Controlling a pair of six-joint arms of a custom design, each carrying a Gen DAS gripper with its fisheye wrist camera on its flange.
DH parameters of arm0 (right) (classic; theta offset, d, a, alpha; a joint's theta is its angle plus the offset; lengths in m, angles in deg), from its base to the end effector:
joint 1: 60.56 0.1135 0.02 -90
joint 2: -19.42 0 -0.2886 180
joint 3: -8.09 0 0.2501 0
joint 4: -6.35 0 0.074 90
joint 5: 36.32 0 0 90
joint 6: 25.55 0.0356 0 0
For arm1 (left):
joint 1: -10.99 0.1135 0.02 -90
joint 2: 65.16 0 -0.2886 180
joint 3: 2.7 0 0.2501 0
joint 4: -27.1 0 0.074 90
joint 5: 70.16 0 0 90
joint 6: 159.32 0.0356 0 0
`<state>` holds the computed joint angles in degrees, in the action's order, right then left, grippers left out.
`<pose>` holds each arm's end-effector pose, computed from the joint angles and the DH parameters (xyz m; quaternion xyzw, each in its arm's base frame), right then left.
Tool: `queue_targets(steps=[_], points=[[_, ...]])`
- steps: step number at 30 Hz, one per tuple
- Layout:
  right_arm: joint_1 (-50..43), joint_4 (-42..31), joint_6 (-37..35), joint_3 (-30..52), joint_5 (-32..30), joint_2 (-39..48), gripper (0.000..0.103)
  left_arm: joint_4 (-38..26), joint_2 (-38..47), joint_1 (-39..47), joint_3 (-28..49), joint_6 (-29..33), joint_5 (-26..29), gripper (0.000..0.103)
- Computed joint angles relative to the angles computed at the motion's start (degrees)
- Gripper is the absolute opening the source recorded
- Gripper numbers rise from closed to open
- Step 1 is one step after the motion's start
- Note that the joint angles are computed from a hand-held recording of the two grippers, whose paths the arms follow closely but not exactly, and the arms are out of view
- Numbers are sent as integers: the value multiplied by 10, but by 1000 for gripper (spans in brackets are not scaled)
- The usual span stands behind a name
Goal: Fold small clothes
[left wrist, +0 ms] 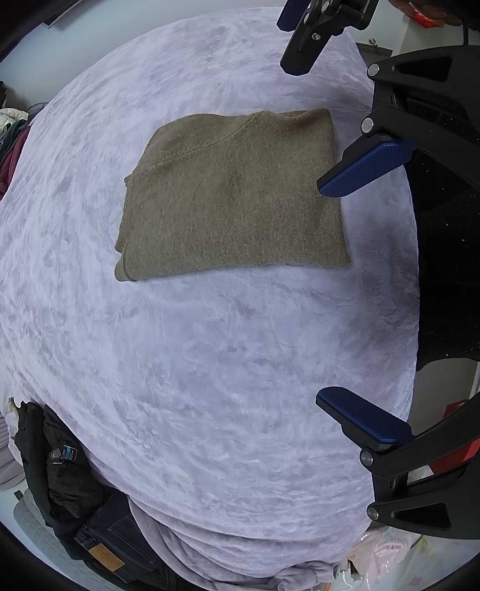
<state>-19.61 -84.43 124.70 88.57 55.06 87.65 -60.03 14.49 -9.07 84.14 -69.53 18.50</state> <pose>0.1359 0.1168 0.3272 0.1680 0.9806 0.0696 0.0727 0.2214 -0.0800 0.3208 0.1707 0.9814 -0.0040 0.0884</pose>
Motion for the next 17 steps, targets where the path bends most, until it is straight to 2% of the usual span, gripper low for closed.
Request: queue_targets(steps=[10, 17], points=[[-1, -1, -3, -5, -1, -1, 103, -2, 5, -4, -3, -2, -4, 103], [9, -2, 7, 1, 1, 7, 103, 10, 3, 12, -6, 23, 5, 103]])
